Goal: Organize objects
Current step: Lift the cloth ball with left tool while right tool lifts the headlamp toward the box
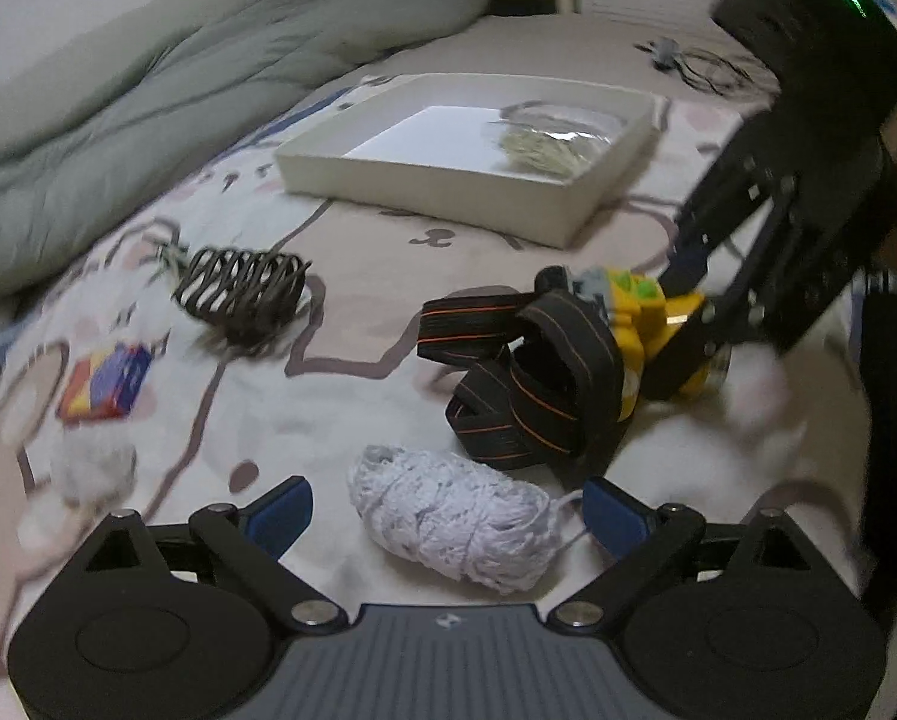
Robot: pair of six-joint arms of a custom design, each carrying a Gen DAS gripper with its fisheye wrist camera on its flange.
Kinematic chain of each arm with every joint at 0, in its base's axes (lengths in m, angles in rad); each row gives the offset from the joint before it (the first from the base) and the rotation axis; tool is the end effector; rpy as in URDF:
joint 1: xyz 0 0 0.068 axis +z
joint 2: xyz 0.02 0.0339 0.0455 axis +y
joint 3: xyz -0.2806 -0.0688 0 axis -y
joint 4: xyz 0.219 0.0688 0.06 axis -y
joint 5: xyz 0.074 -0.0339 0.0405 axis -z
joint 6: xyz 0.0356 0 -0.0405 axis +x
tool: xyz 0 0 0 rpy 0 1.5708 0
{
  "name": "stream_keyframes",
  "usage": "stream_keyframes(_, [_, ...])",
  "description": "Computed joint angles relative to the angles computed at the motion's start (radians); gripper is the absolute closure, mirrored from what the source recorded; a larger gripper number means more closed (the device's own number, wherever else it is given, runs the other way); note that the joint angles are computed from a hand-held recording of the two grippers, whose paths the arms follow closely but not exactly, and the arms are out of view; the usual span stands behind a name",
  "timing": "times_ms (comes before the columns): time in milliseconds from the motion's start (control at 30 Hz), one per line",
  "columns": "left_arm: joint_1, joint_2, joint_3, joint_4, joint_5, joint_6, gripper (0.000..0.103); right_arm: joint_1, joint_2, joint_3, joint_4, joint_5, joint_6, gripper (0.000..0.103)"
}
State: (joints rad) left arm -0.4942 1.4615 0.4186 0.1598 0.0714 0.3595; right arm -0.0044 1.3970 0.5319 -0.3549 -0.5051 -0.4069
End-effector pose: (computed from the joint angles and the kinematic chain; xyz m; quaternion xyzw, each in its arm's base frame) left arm 0.1934 -0.1071 0.1488 0.4005 0.8515 -0.0562 0.3339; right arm 0.1954 0.0164 0.1633 -0.2333 0.9255 0.2064 0.2156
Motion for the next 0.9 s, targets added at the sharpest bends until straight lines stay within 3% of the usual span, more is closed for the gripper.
stream_keyframes(133, [0.019,0.061,-0.002,0.05,0.057,0.049,0.013,0.0,0.0,0.002,-0.002,0.0,0.0,0.06])
stream_keyframes(267, [0.029,0.084,0.021,0.029,0.076,0.013,0.019,-0.004,0.001,0.0,0.0,-0.003,0.004,0.06])
stream_keyframes(467, [0.08,0.008,0.082,-0.162,0.167,-0.056,0.018,-0.019,-0.006,-0.004,-0.001,-0.017,0.021,0.06])
stream_keyframes(567, [0.088,-0.042,0.082,-0.228,0.187,-0.033,0.018,-0.008,-0.018,-0.004,-0.004,-0.008,0.029,0.06])
stream_keyframes(733, [0.055,-0.098,0.064,-0.282,0.141,0.006,0.019,0.005,-0.044,-0.005,-0.013,-0.002,0.03,0.06])
stream_keyframes(900, [-0.031,-0.086,0.052,-0.265,0.018,-0.056,0.02,0.013,-0.056,-0.01,-0.013,0.008,0.044,0.06])
